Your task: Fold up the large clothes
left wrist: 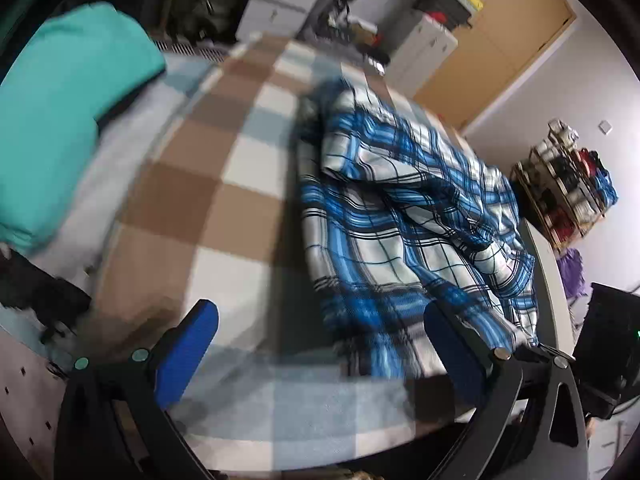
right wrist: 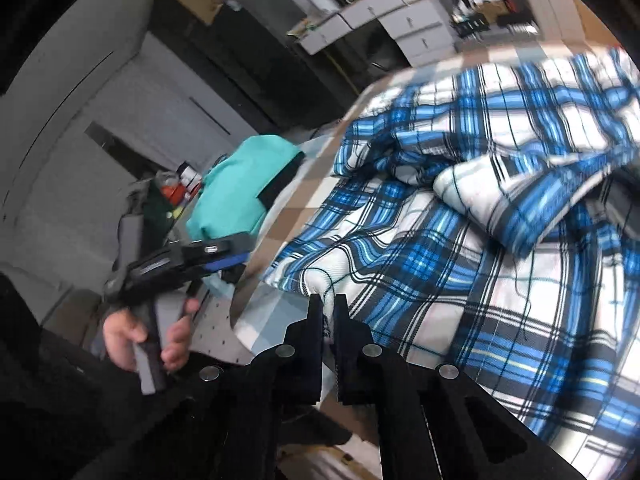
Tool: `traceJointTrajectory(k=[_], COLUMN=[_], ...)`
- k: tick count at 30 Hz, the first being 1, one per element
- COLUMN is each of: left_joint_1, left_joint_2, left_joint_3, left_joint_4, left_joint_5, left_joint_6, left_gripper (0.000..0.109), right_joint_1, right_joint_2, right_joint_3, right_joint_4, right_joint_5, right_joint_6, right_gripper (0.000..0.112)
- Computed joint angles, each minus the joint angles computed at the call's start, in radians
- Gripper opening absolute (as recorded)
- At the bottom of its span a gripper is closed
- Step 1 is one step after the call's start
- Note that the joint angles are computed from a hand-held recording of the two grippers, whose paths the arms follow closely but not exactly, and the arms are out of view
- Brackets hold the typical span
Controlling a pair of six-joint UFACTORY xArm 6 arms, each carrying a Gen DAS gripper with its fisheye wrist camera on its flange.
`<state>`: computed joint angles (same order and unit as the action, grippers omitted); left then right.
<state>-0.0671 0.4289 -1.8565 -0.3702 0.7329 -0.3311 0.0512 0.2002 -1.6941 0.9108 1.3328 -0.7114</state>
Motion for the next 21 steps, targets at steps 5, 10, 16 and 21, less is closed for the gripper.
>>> traceJointTrajectory(k=[5,10,16,21], left_joint_1=[0.028,0.015,0.015,0.043], left_joint_2=[0.047,0.016,0.11,0.12], left_joint_3=[-0.041,0.0,-0.119,-0.094], left_joint_4=[-0.29,-0.389,-0.605,-0.825], left_joint_5=[0.127,0.119,0.187,0.146], left_joint_6=[0.101,0.168,0.253,0.318], left_gripper=[0.1,0.101,0.101,0.094], right_joint_1=[-0.053,-0.106,-0.056,-0.001], right_joint_2=[-0.035,0.046,0.031,0.015], right_joint_3=[0.029,-0.06,-0.048,-0.022], right_joint_4=[0.112,0.229,0.181,0.052], right_joint_5=[0.057,0.089,0.081,0.06], right_joint_6=[-0.084,-0.025,-0.049,-0.035], right_gripper=[0.005,0.005,0.005,0.005])
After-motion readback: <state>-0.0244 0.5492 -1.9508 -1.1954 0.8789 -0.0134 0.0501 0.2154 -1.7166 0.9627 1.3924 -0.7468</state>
